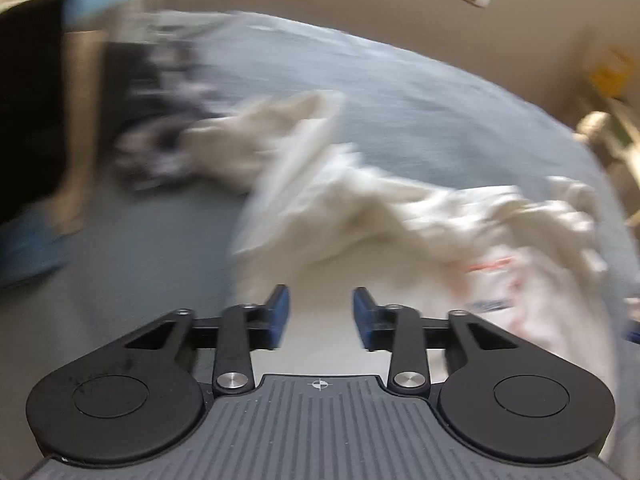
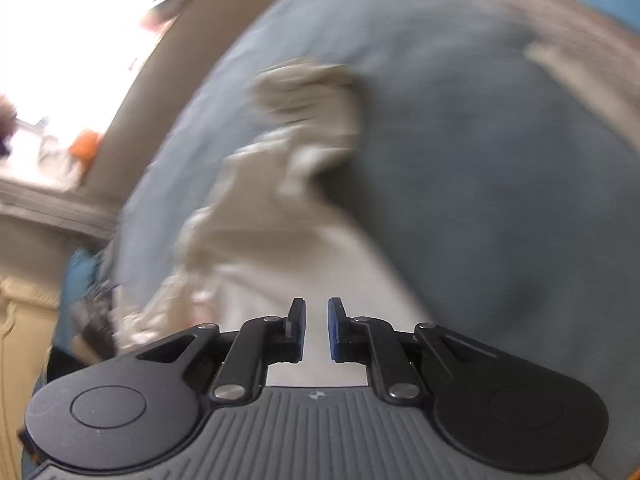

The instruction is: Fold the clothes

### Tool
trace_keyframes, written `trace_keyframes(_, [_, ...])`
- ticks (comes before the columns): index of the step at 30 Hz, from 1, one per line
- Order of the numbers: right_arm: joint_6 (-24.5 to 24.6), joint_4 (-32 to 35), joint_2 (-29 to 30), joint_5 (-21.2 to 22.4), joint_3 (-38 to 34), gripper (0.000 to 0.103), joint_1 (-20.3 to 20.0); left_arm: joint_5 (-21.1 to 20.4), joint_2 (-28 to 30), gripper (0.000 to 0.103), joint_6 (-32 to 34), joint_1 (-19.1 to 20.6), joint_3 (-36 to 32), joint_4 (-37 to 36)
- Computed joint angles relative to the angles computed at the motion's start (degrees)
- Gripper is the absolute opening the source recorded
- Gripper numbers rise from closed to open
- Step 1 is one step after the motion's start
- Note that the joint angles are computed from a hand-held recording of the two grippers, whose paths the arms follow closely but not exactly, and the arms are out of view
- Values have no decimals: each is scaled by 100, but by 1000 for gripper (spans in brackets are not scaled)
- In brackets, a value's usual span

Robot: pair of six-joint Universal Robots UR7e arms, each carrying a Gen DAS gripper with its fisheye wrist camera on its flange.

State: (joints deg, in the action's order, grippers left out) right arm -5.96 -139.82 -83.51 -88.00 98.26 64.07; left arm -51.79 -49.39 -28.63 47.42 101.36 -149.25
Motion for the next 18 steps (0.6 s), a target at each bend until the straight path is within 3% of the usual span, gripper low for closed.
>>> trace_keyframes(1, [-24, 28, 171, 49, -132, 15, 132, -350, 176, 43, 16, 104, -261, 9])
trace_keyframes(4, [-136, 4, 763, 122, -541, 17, 469, -1208, 717, 72, -391, 445, -986, 163])
trace_keyframes(7, [-290, 127, 1324, 62, -993, 25, 732, -1573, 1074, 72, -1006, 663, -1359, 176])
trace_keyframes(10, [-522, 270, 1773, -266, -1390, 27, 982, -1651, 1203, 72, -1416, 764, -1363, -111])
trace_keyframes(12, [-596, 421, 1964, -421, -1580, 30, 1081, -1553, 1295, 66, -1578, 816, -1376, -360])
trace_keyframes(14, [-605, 559, 2158, -645, -1754, 30, 1160, -1403, 1326, 47, -1578, 827, -1326, -692])
trace_keyframes(15, [-609, 597, 2236, -740, -1818, 30, 1190, -1389, 1352, 45, -1519, 853, -1357, -820])
trace_keyframes(18, [-564, 744, 2384, -622, -1950, 30, 1193, -1332, 1409, 30, -1345, 923, -1494, -952])
